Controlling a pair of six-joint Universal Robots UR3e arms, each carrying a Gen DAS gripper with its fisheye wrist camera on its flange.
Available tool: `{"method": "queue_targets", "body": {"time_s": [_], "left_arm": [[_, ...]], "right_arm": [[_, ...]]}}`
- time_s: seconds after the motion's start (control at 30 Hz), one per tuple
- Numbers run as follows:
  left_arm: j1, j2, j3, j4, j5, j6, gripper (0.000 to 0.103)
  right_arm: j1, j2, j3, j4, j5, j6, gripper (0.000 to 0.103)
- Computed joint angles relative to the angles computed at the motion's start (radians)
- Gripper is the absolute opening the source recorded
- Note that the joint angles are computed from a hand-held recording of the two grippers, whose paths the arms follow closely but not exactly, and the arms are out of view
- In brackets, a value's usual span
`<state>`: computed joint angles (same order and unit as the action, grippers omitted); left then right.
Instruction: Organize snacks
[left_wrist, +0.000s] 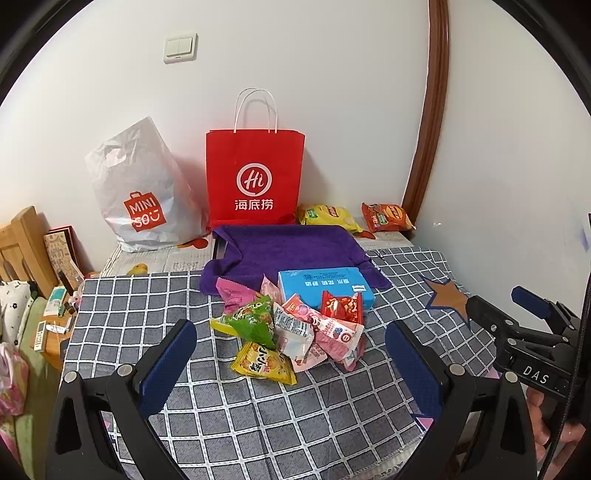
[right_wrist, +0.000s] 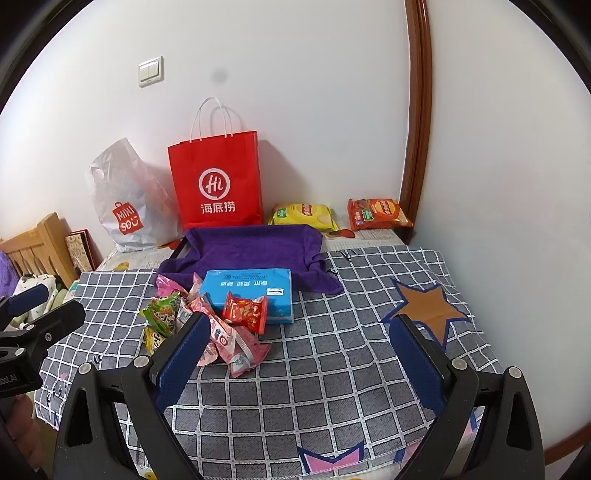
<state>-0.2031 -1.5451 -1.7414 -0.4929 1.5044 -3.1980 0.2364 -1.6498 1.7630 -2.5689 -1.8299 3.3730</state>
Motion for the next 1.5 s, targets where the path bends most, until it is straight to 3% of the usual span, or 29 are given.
{"method": "queue_targets", "body": {"time_s": [0.57,0.77,1.0,1.3,1.5], "left_arm": [[-0.019,-0.024,0.034,-0.009,0.012,0.009,0.102],[0.0,-0.033,0.02,0.016,-0.019,0.019,0.102],[0.043,-0.096,0.036,0.02,-0.061,0.029,0.101],[0.114,-0.217,0.077,0.042,-0.099,0.042,0.1],[0.168,-0.306,0.115,0.052,-0.145,0.042,0.098]], "right_arm": [[0.022,0.012,-0.028,0.005,-0.024,-0.021,0.097],[-0.004,0.018,-0.012,-0.027,0.041,-0.038,0.097],[-0.028,0.086,-0.032,-0.033,0.057,-0.017,0.097],[-0.035,0.232,-0.112,0.009,-0.011,0.01,0.098],[-0.088,0.31,-0.092,-0.063,0.09,-0.023,0.098]]}}
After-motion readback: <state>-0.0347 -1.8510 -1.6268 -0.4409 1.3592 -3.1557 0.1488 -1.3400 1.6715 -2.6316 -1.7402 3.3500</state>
